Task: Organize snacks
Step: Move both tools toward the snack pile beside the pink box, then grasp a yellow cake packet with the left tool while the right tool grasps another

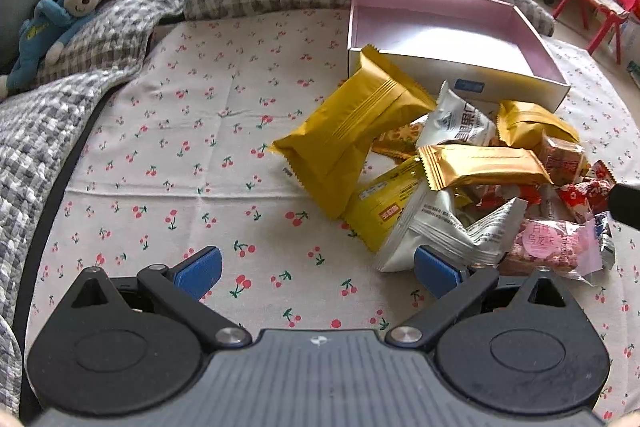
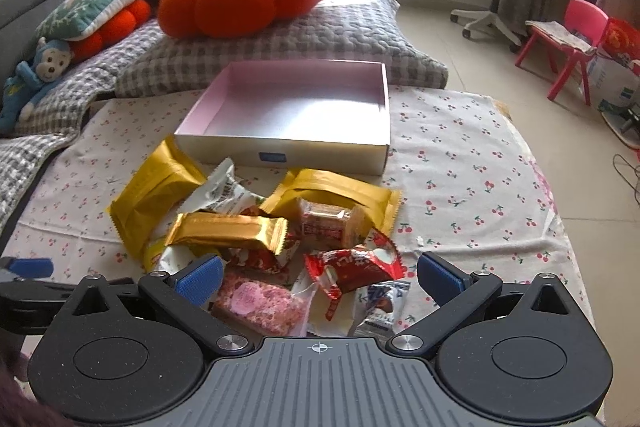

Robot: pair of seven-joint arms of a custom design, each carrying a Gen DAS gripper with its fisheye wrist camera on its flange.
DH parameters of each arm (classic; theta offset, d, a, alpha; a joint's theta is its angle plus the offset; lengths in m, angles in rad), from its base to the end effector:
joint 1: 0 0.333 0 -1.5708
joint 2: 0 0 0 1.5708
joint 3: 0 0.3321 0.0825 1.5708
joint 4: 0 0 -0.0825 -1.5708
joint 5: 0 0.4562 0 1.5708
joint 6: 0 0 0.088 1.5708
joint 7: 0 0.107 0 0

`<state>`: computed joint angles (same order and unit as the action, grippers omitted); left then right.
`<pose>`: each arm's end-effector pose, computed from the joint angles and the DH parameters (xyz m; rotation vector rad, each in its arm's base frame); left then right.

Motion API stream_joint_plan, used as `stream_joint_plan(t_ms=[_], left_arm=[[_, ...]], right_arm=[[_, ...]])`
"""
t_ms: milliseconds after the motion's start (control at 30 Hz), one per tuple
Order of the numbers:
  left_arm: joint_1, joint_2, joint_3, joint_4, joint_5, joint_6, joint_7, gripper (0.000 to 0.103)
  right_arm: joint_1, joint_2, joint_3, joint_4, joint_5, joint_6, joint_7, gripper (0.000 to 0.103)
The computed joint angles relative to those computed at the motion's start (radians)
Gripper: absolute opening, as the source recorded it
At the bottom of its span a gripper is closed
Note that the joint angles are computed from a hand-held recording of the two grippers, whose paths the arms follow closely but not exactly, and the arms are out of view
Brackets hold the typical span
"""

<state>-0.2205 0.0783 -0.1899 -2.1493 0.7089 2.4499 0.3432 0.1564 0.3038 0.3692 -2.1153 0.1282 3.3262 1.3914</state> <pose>0.5775 -0.2501 0.3604 -2.1358 1.5515 -0.3135 0.6004 0.3179 0.3519 -1.9471 1.1579 -0.5145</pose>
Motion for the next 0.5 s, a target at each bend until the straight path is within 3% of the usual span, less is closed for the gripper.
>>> stream_joint_plan(t_ms=[67, 233, 300, 367, 400, 467, 500], left_arm=[[0.001, 0.003, 0.0, 0.006, -0.013, -0.007, 0.01, 0.103], [0.004, 0.017, 0.003, 0.029, -0.041, -0.021, 0.043, 0.103], [0.005, 0.022, 0.005, 0.038, -0.045, -0.025, 0.053, 0.103], [0.009, 0.025, 0.007, 0.045, -0.061, -0.022, 0.071, 0.103], [0.011, 0.026, 0.008, 0.048, -0.066, -0.016, 0.083, 0.103], [0.014, 0.027, 0.011, 0.051, -0.067, -0.004, 0.108, 0.103], [0.016, 0.028, 0.012, 0.054, -0.068, 0.001, 0.12, 0.102]], right_arm=[[0.052, -0.004, -0.054, 0.014, 0.022, -0.022, -0.002, 0.103], [0.108, -0.006, -0.116, 0.048, 0.066, -0.073, -0.034, 0.103], [0.047, -0.002, -0.055, 0.063, 0.089, -0.099, -0.067, 0.103], [-0.086, 0.012, 0.084, 0.089, 0.141, -0.167, -0.134, 0.103], [-0.121, 0.018, 0.12, 0.104, 0.167, -0.2, -0.165, 0.103], [-0.133, 0.028, 0.13, 0.132, 0.197, -0.244, -0.202, 0.103], [-0.105, 0.029, 0.099, 0.142, 0.193, -0.25, -0.196, 0.103]])
